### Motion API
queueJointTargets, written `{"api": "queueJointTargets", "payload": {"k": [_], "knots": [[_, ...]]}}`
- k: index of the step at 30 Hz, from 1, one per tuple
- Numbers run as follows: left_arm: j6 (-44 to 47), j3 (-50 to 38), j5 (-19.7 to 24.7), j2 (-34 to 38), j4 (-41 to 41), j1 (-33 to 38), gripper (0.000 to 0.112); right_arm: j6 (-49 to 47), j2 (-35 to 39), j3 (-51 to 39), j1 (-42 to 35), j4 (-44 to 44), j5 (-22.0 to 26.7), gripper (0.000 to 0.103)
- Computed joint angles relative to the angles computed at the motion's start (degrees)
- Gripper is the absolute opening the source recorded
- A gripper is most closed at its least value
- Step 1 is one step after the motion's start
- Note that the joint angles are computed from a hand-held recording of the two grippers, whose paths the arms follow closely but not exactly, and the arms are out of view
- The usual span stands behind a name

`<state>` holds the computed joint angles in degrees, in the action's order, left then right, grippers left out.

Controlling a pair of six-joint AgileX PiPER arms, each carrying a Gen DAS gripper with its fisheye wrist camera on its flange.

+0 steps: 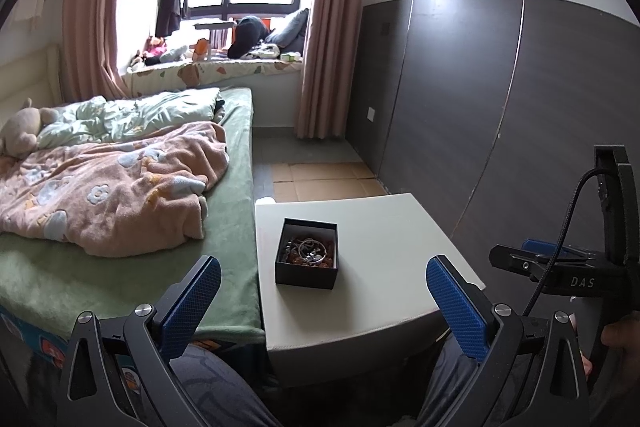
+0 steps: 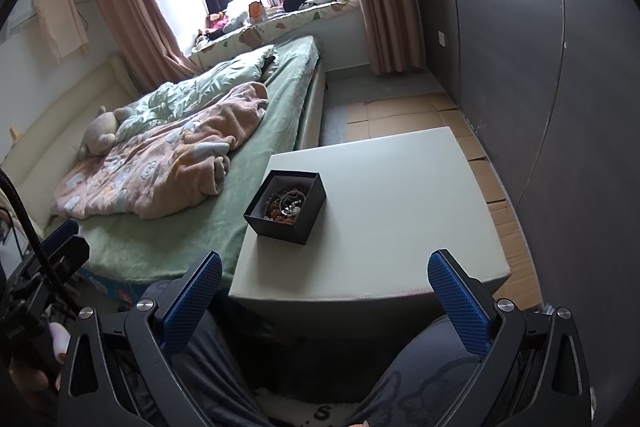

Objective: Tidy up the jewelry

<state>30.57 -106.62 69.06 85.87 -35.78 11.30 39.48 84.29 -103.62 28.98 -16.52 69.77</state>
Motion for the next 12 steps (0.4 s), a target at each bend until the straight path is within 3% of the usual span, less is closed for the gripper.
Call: {"api": "queueJointTargets", "payload": {"k": [12], "knots": [[1.4,2.1,-0.9,-0.5,-1.5,0.2,0.103,0.5,-0.2,1.8,-0.3,0.4,-0.5,0.103]]}}
